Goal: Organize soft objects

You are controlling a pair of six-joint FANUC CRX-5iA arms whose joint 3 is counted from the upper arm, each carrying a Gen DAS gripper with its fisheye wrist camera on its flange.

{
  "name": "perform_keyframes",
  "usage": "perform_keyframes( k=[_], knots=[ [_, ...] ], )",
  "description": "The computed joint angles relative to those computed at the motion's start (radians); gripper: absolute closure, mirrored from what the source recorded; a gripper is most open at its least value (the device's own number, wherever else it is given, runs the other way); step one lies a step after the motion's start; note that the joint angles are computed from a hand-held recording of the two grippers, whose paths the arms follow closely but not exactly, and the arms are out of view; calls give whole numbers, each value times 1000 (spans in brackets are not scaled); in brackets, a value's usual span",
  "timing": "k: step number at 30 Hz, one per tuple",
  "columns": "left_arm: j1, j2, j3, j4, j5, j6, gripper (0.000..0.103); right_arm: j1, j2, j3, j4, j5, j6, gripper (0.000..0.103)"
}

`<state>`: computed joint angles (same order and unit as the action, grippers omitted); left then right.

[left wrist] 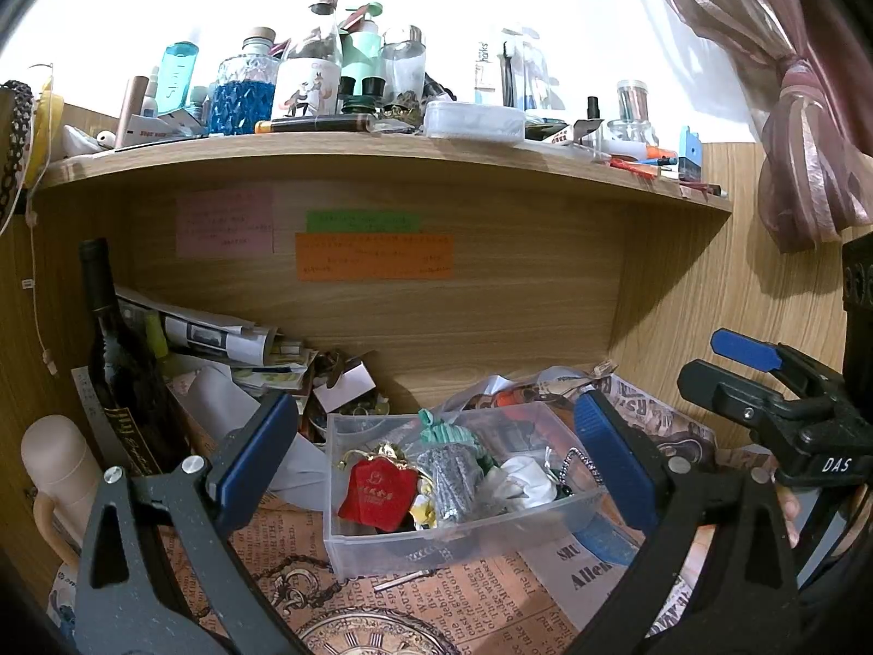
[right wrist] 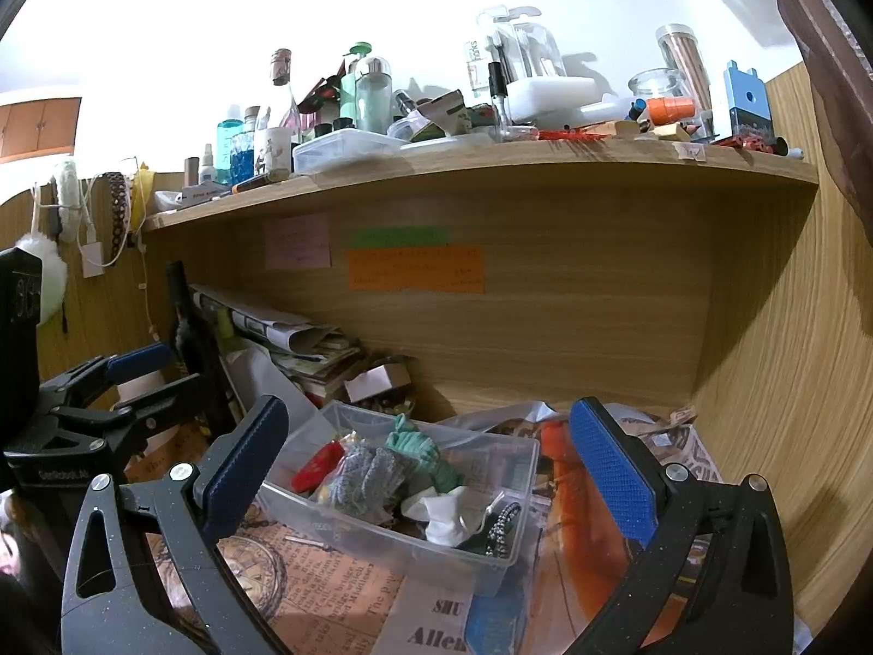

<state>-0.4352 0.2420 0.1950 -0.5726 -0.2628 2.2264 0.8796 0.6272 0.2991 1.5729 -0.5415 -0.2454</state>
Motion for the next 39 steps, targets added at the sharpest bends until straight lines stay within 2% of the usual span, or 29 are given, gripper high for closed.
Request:
perform_keyframes(
  k=[16,20,27,31,33,35,37,39],
  knots=[
    [10,0,-11,31,18,-33,0,1,2,1,11,-2,-12,0],
    [27,1,-28,89,49,-98,0,3,4,4,9,-7,-10,0],
    [36,0,-41,129,66,-137,0,7,7,11,0,-11,1,0],
    [35,0,-40,126,66,-137,0,10,9,17,-3,-16,9,0],
    [28,-1,-32,93,54,-104,0,10,10,19,-3,-16,9,0],
    [37,-2,-43,126,70,-138,0,9,9,19,-1,-14,8,0],
    [34,-2,-39,114,64,-125,0,9,9,18,0,-14,7,0],
    [43,-2,-54,175,79,-186,0,10,11,21,-3,-17,10,0]
  ],
)
